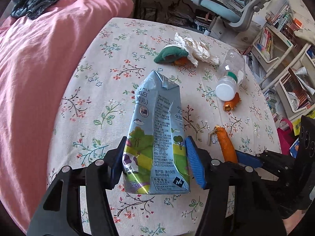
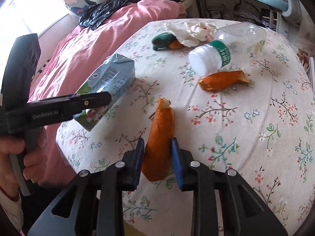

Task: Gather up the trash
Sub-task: 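Close the right tool on the orange peel while the left tool grasps the milk carton, then carry the orange peel and milk carton in both tools toward the yellow bin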

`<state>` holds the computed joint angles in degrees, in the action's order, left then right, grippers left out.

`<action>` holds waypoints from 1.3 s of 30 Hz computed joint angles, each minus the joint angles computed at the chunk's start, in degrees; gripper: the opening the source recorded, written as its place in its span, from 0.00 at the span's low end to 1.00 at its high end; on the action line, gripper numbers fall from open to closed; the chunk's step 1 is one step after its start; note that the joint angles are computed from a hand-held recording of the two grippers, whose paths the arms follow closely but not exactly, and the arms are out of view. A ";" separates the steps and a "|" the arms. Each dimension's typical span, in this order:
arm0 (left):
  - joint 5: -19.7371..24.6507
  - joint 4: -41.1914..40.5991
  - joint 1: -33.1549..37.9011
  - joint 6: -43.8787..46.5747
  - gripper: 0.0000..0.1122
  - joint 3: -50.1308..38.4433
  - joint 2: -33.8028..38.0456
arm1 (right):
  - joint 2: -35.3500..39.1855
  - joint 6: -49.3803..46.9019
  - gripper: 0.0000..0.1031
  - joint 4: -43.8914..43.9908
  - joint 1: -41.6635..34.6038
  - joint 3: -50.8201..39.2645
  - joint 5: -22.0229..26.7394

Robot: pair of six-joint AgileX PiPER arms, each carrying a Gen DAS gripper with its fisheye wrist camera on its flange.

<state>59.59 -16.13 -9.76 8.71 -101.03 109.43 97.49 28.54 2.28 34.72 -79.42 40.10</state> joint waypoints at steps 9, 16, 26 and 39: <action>-1.89 4.84 -0.90 -1.71 0.62 -0.58 -0.42 | 1.02 3.49 0.37 -3.19 1.18 -0.28 -1.31; 0.16 6.91 -2.14 -2.29 0.62 -5.78 2.72 | 1.87 3.86 0.41 -4.19 1.58 -1.22 -1.54; -0.52 10.34 -4.66 -3.00 0.51 -5.44 3.31 | 1.04 4.01 0.37 -4.48 1.50 0.28 -2.82; -4.88 2.81 -1.50 -3.45 0.50 -2.61 -2.91 | -3.36 1.09 0.22 4.22 -0.76 6.17 -9.64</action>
